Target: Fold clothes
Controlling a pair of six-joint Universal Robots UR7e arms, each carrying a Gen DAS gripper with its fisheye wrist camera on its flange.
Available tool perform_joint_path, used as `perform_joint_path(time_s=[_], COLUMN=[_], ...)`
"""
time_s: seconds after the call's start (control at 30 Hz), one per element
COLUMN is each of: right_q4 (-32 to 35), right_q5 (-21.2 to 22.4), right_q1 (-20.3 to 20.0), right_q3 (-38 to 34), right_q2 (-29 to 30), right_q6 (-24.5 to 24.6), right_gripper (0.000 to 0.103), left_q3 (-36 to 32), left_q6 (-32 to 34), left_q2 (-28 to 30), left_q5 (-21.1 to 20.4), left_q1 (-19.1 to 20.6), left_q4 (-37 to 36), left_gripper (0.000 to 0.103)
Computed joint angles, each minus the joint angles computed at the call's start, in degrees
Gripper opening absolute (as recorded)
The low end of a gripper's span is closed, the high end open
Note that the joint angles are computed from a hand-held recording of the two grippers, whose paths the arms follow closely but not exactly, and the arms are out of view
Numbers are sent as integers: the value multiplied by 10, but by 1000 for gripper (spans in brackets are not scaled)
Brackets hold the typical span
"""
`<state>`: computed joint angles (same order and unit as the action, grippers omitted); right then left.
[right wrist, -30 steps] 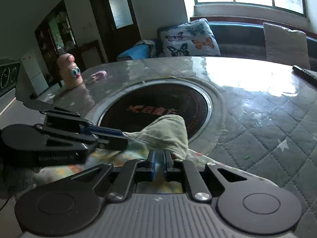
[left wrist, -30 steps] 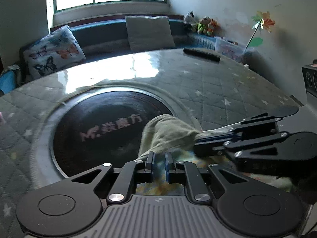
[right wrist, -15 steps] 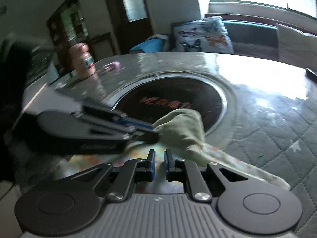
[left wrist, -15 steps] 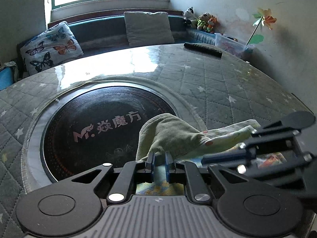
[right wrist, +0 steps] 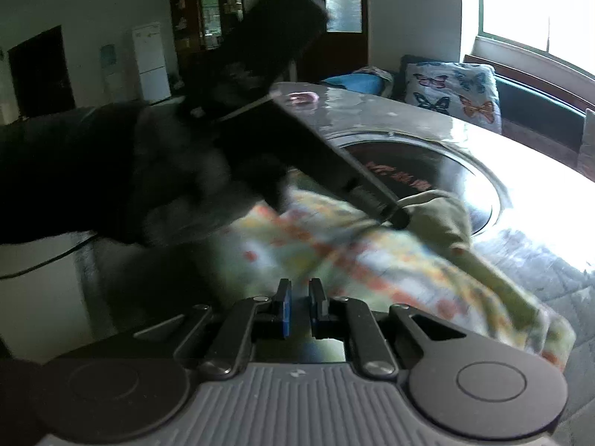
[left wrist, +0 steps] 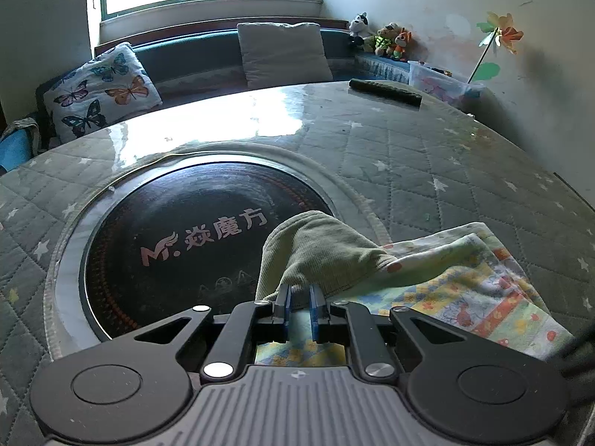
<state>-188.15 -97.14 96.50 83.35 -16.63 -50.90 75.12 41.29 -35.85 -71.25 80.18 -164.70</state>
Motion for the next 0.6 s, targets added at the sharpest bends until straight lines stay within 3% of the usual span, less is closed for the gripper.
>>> perform_joint_path(time_s=[0.13, 0.3, 0.43, 0.6], right_q4=[7, -49, -85, -80], right_q5=[16, 39, 23, -6], right_q1=[0, -3, -3, -5], right_q3=[33, 59, 48, 43], right_q2=[-16, -31, -22, -15], right_q6=[1, 32, 55, 68], right_gripper=[10, 10, 10, 11], left_q3=[8, 41, 92, 173], left_q6=[4, 9, 20, 34], left_q2=[0, -20, -53, -102], left_q5=[4, -1, -11, -27], left_q1=[-1, -2, -1, 3], left_q4=[-17, -48, -79, -117], left_gripper=[12, 12, 12, 12])
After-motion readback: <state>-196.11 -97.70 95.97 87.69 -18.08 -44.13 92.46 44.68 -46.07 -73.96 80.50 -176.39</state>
